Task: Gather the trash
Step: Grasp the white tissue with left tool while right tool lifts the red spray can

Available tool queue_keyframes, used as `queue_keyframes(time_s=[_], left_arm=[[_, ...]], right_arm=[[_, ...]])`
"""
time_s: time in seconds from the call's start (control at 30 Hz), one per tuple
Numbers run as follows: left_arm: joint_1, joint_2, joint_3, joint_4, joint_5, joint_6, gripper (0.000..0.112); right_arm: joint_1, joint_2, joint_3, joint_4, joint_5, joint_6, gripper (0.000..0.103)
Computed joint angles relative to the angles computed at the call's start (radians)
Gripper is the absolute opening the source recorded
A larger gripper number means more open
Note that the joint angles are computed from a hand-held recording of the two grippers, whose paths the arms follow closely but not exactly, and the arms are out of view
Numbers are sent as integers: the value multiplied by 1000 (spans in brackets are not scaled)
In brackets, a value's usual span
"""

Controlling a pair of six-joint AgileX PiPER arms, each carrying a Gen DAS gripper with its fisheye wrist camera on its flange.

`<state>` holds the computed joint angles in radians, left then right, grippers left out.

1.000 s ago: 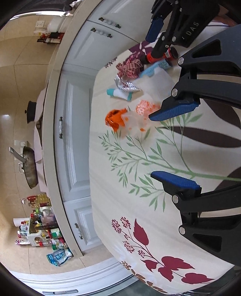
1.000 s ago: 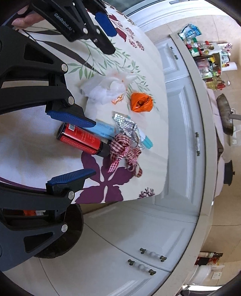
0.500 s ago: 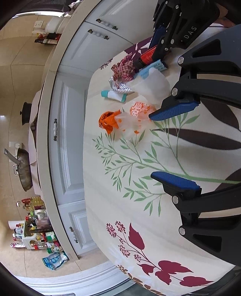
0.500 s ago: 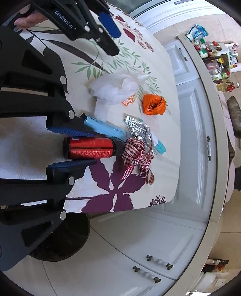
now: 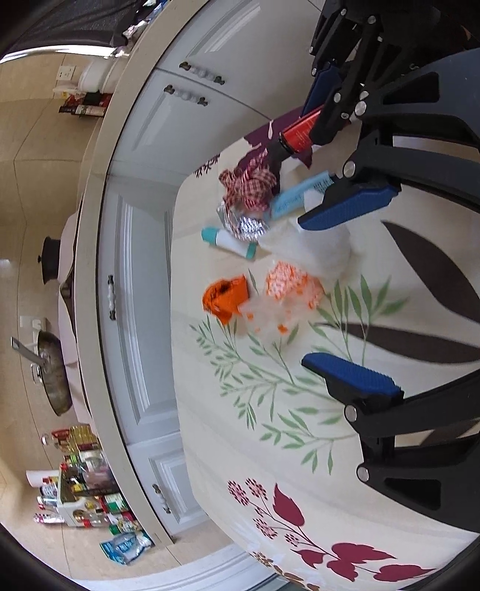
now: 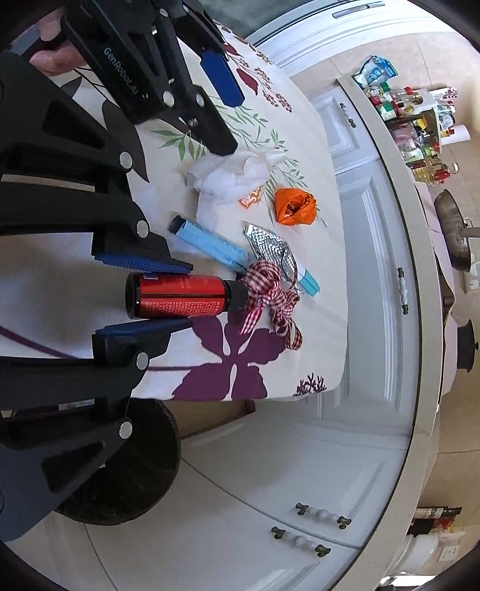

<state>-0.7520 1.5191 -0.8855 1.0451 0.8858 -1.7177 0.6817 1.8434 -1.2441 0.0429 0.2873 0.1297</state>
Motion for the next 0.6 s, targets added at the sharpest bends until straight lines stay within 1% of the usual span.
queue_keyframes(time_s=[0.07,0.2,0.23,0.27,0.3,0.37,0.4,0.43,0.5,0.6], left_arm=[[4,22,-21,-1,-1,14,68],[33,60,-55,-31,-30,62,68],[42,67,-59,-40,-41,71,64],[47,72,-61,-46,-49,76,57],[53,75,-62,-54,-58,86,53],[63,78,-60,-62,-87,100,36],[61,78,-59,-59,-91,103,30],[54,76,-56,-48,-92,100,19],[42,73,-55,-36,-86,97,16],[40,57,-34,-22,-101,70,13]], right_arm=[[-11,-4,8,54,-5,-55,23],[-28,-7,13,131,-9,-135,23],[-31,-8,14,151,-9,-156,23],[-33,-9,17,163,-10,-168,23],[-36,-9,17,178,-10,-183,23],[-41,-8,18,201,-12,-207,23],[-43,-7,18,213,-12,-220,23],[-45,-6,19,226,-12,-232,23],[-44,-6,22,226,-15,-231,23],[-46,-14,35,252,-31,-259,23]])
